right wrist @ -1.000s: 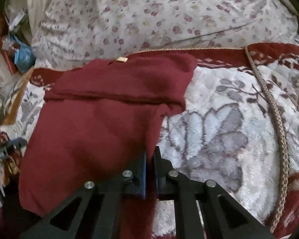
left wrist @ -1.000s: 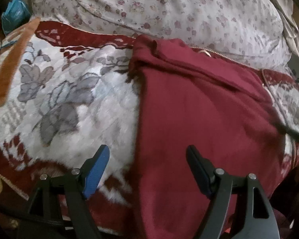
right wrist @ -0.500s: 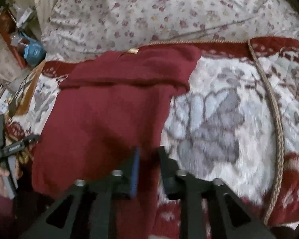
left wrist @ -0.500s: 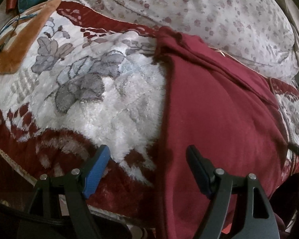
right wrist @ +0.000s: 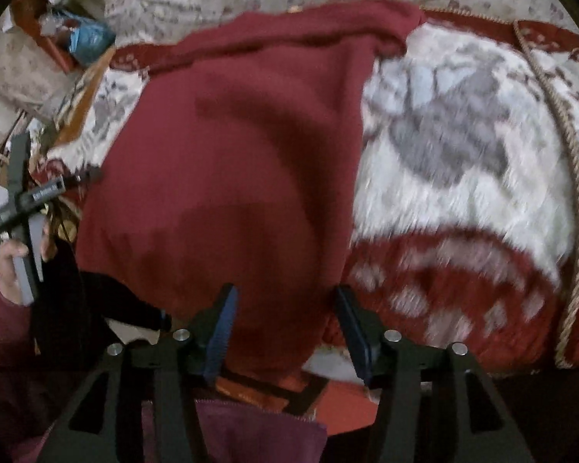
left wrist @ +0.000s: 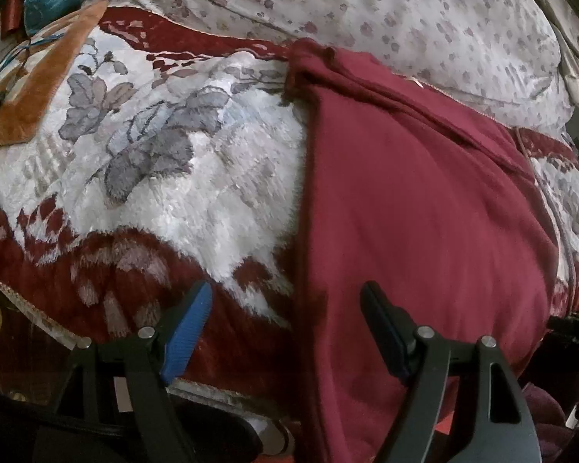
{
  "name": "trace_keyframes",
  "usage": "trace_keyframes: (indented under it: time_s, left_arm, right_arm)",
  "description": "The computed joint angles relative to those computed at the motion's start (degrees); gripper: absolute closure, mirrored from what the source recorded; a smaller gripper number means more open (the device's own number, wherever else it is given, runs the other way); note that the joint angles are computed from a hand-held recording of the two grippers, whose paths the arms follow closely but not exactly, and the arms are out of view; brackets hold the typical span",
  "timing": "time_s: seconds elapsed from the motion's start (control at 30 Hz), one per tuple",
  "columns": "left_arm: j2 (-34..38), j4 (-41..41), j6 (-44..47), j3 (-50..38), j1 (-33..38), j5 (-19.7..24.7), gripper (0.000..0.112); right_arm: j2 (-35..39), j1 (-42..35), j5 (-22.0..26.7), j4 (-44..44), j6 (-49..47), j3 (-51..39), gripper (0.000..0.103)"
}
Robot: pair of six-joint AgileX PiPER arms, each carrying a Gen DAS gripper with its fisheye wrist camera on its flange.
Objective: Fold small clothes
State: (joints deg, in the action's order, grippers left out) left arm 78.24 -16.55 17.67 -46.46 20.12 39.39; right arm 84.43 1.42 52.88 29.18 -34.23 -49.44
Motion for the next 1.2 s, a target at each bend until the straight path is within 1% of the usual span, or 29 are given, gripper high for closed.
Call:
trace_keyframes:
  time_s: [0.1, 0.17, 0.3, 0.5, 0.63, 0.77, 0.83, 0.9, 0.97, 1.03, 1.07, 1.2]
  left_arm:
    - [-0.5, 0.6, -0.2, 0.2, -0.4, 0.6, 0.034]
    - [-1.2, -0.3, 1.5, 0.6, 0.1, 2.0, 0.034]
    - [-2.0, -0.6, 3.4, 1.2, 0.8, 4.7, 0.034]
    - [-2.0, -3.9, 7.4, 2.0, 3.5, 9.6, 0.034]
    - [-1.4, -4.5, 7.9, 3.0, 3.8, 11.0, 0.034]
    - [-1.4, -4.2, 7.7, 4.6, 3.6, 10.8, 0.034]
    - [-1.7, -3.3, 7.4, 5.5, 2.9, 10.8, 0.034]
    - [-2.1, -2.3, 7.3, 6.4, 2.2, 10.5, 0.034]
    - [-2.4, -1.1, 6.4, 7.3, 1.2, 9.9, 0.034]
    - [-2.7, -1.1, 6.2, 8.1, 0.9, 9.5, 0.034]
    - [-2.7, -1.2, 6.0, 8.3, 0.7, 9.4, 0.034]
    - [-3.1, 0.1, 4.1, 9.1, -1.5, 8.8, 0.034]
  right_arm:
    - [0.8, 0.8, -0.2, -0.2, 0.4, 0.8, 0.037]
    - [0.7, 0.6, -0.2, 0.7, -0.3, 1.2, 0.031]
    - [0.8, 1.0, -0.2, 0.3, 0.2, 1.4, 0.029]
    - [0.7, 1.5, 0.8, -1.1, -0.4, 2.2, 0.028]
    - [1.4, 2.0, 0.7, -0.3, -0.4, 3.0, 0.026]
    - [2.2, 3.0, 0.5, 0.2, -0.8, 3.7, 0.023]
    - [3.3, 3.2, 1.3, 1.2, -2.0, 3.8, 0.024]
    - [4.2, 3.6, 1.9, 1.9, -2.9, 4.0, 0.025]
    - [4.6, 4.7, 1.0, 2.2, -3.3, 4.5, 0.028]
    - [4.9, 4.9, 1.0, 2.4, -3.6, 4.4, 0.038]
    - [4.9, 5.2, 1.2, 2.5, -3.8, 4.2, 0.042]
    - [4.5, 6.8, 1.8, 2.3, -4.3, 3.9, 0.049]
